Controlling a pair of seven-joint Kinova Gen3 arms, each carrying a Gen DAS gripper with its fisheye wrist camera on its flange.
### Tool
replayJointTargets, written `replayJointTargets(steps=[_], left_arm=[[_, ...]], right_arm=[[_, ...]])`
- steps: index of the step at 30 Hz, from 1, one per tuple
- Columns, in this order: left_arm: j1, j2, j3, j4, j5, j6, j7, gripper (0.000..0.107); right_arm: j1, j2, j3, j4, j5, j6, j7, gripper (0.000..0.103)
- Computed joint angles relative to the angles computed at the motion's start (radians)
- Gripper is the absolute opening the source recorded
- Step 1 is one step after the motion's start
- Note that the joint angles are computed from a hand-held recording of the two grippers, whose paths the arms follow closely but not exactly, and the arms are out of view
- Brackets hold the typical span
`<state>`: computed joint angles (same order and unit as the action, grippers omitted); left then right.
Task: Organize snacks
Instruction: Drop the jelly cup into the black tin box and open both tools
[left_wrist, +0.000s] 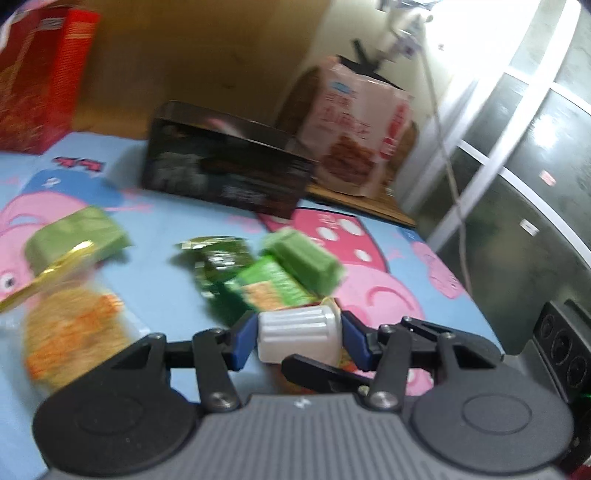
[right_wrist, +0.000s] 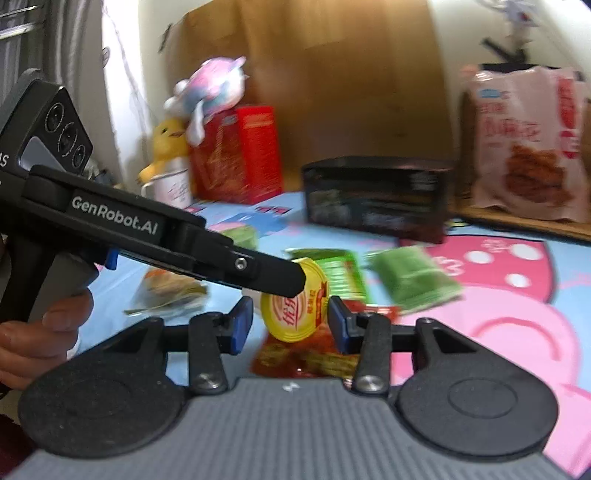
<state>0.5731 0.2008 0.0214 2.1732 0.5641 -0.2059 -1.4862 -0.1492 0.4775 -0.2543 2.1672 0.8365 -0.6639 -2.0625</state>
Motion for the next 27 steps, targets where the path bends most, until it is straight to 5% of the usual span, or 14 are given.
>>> replayJointTargets(steps=[6,9,15,20,23,27], left_arm=[[0.024,0.002,-0.113,-0.091,0.076,0.051,-0.141,0.046],[0.039,0.045,-0.186,-0.204,0.073,0.097,-0.201,0.046],[-0.099,0.178,-0.170,-0.432,-0.043,0.193,-0.130,0.046],[-0.056,0.271,-0.286,-0.536,-0.076,0.267,-0.030,0.046],[-0.019,0.300,-0.352,-0.562,-0.109,0.303,0.042,0.047],[-0.053,0.285,-0.311,-0.536,-0.139,0.296,0.078,0.055]], right_arm=[[-0.053,0.013,-0.002,-0.102,-0.048,0.042,0.066,0.047],[0.001,0.049,-0.092,-0.217,-0.059,0.128,0.108,0.047],[-0.104,0.150,-0.008,-0.495,-0.066,0.243,0.005,0.047],[-0.035,0.271,-0.184,-0.703,0.107,0.446,-0.118,0.047],[-0.013,0.316,-0.277,-0.761,0.160,0.546,-0.085,0.049],[-0.043,0.298,-0.225,-0.740,0.079,0.528,-0.038,0.056]])
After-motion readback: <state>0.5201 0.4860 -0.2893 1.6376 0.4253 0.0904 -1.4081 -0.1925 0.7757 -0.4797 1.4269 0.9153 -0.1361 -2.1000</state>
